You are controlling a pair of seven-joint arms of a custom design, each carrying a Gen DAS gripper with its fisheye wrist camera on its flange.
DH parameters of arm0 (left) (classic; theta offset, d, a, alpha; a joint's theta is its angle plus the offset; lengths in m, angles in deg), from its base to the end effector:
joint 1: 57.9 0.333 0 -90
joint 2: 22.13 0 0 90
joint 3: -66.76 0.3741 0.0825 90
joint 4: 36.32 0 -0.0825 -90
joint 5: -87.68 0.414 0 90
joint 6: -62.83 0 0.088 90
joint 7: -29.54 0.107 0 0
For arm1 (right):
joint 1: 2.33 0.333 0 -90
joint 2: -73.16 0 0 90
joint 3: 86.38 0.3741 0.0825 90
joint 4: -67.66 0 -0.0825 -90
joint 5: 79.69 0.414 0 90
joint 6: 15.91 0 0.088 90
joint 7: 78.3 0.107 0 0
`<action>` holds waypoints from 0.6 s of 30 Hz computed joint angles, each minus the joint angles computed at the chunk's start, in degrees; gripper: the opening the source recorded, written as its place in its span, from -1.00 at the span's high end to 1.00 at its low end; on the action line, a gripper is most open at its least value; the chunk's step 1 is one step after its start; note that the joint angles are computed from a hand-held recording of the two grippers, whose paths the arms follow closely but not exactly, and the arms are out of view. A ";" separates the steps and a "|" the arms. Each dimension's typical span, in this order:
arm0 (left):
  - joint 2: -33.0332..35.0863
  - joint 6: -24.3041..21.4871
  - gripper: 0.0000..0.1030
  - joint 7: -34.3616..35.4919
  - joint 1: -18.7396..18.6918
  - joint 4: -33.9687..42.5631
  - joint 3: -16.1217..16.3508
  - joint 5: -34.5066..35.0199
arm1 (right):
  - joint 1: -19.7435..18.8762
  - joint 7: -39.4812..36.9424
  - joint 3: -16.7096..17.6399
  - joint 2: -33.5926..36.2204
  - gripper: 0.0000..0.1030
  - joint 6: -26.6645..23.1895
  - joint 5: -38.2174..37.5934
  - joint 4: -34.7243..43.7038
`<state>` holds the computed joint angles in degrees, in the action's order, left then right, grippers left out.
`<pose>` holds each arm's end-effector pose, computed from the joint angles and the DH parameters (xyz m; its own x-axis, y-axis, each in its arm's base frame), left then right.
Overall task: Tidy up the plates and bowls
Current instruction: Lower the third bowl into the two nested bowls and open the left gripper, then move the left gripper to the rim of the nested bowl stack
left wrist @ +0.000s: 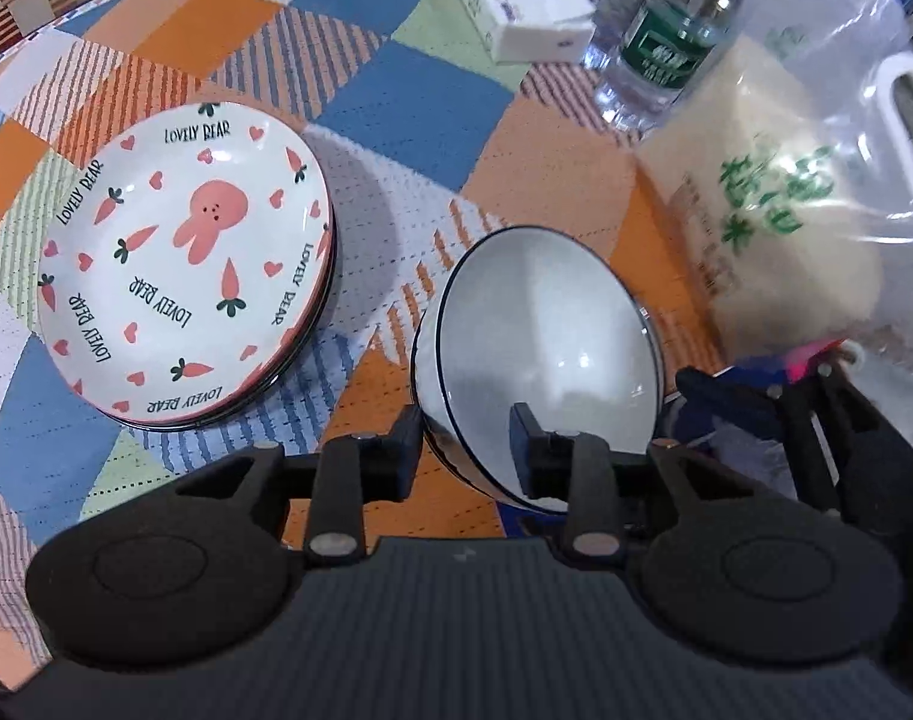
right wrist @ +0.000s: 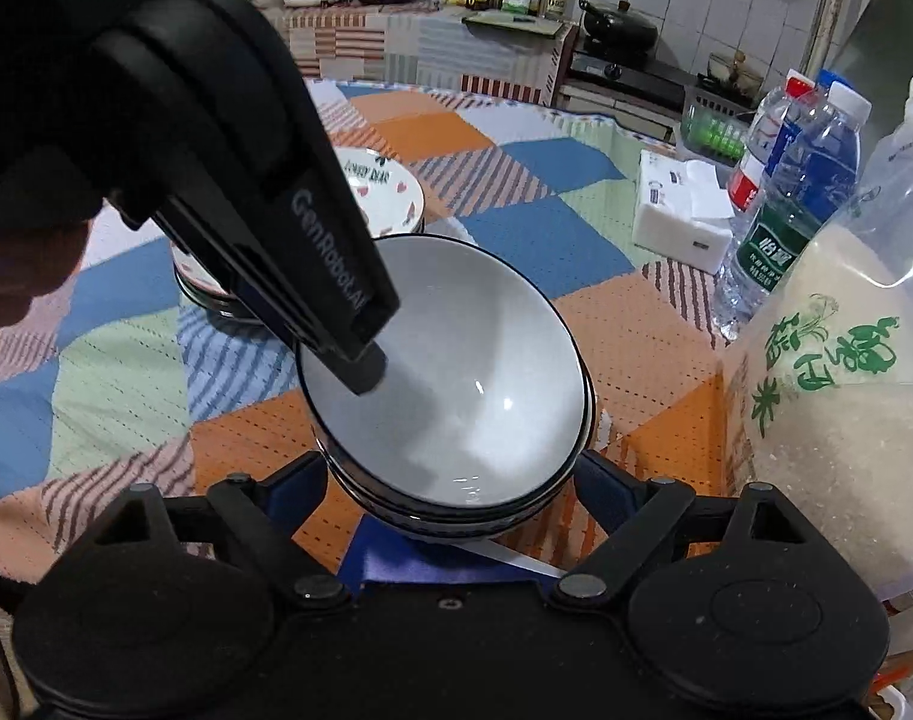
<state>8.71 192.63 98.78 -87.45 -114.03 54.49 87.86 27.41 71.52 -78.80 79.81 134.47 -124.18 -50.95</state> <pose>0.6238 -0.5021 0.4977 -0.3396 -0.9120 0.2302 -0.9143 0.2626 -0.3083 0.4941 0.3944 0.4592 0.1748 -0.9811 0.0826 -0.7761 -0.1889 -0.6017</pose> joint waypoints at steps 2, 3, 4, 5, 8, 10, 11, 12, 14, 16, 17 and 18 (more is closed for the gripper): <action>-2.02 3.14 0.31 0.78 0.88 -3.03 -0.60 -1.23 | 0.36 1.67 0.03 -1.09 -0.79 -0.57 -1.25 -0.54; -2.79 3.98 0.29 1.11 1.19 -4.03 -0.82 -1.73 | 0.43 2.38 0.16 -1.71 -0.79 -0.76 -1.68 -0.88; -3.66 4.82 0.27 1.75 1.59 -5.15 -1.12 -2.30 | 0.42 2.84 0.34 -2.33 -0.79 -0.72 -1.98 -1.28; -4.61 5.47 0.27 2.23 1.84 -6.24 -1.32 -2.69 | 0.38 3.37 0.52 -2.97 -0.79 -0.61 -2.40 -1.69; -7.17 6.52 0.26 3.15 2.17 -8.89 -1.58 -3.04 | 0.15 4.69 1.25 -4.91 -0.79 0.11 -3.54 -2.91; -8.86 6.65 0.26 2.60 2.01 -10.41 -1.43 -2.67 | 0.03 4.78 1.84 -5.91 -0.79 -0.16 -3.74 -3.38; -9.84 7.03 0.25 2.35 1.86 -11.35 -1.39 -2.20 | 0.06 4.16 2.22 -6.40 -0.79 -0.79 -3.09 -3.54; -10.78 7.30 0.23 2.21 1.70 -12.20 -1.39 -1.62 | 0.08 3.06 2.55 -6.69 -0.80 -1.38 -1.98 -3.62; -12.22 7.17 0.21 2.59 1.84 -13.39 -1.81 -1.44 | 0.29 1.19 3.23 -7.31 -0.80 -2.90 -0.20 -3.74; -13.50 7.76 0.21 3.11 2.26 -14.73 -2.28 -2.07 | 0.53 0.32 3.78 -7.89 -0.80 -3.93 0.27 -3.95; -14.13 8.16 0.21 3.11 2.36 -15.43 -2.44 -2.28 | 0.63 -0.20 4.00 -8.19 -0.80 -4.37 0.66 -4.08; -14.72 8.58 0.21 3.26 2.47 -16.13 -2.62 -2.49 | 0.75 -0.61 4.23 -8.50 -0.80 -4.91 0.93 -4.18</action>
<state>-6.01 201.21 102.04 -84.98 -130.17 51.87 85.37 28.16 70.91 -74.57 71.30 129.57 -123.25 -55.13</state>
